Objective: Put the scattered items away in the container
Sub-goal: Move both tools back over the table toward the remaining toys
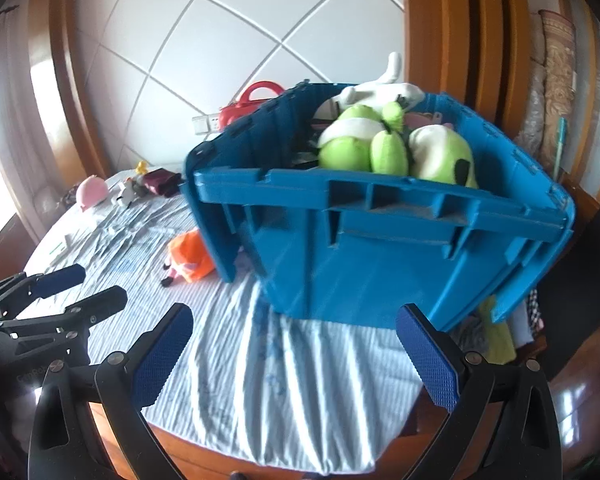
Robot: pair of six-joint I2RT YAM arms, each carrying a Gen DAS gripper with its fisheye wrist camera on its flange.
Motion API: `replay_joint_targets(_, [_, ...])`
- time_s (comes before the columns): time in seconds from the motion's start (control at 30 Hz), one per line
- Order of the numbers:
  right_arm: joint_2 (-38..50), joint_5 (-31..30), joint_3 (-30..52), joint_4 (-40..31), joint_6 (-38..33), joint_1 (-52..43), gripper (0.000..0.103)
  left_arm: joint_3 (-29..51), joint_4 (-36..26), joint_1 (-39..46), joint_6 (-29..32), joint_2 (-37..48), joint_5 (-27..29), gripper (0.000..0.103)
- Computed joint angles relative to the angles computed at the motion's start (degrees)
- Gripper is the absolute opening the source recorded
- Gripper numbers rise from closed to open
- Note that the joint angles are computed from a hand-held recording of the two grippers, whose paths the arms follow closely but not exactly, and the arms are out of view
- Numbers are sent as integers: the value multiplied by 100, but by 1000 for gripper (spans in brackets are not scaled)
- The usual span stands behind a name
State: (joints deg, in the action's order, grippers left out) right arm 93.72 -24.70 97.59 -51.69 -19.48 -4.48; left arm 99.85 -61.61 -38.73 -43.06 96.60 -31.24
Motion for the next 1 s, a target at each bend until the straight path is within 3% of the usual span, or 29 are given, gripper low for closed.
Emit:
replay_joint_targets(0.37, [-663,454,-1235,539,605,1421,103,-2451,-163,673,-506,-2121,-36,66])
replay_joint_targets(0.53, [-508,653,-1293,670,784,2080,103,-3145,-202,1302,-554,-2777,190,66])
replay_joint_targets(0.8, [728,722,-262,630,878,2889,103,-3557,69,2603,-14,-3005,588,66])
replay_joint_targets(1.0, [2429,570,1772,-3,953,3156,103,-2955,461,3712,865,-2182,921,66])
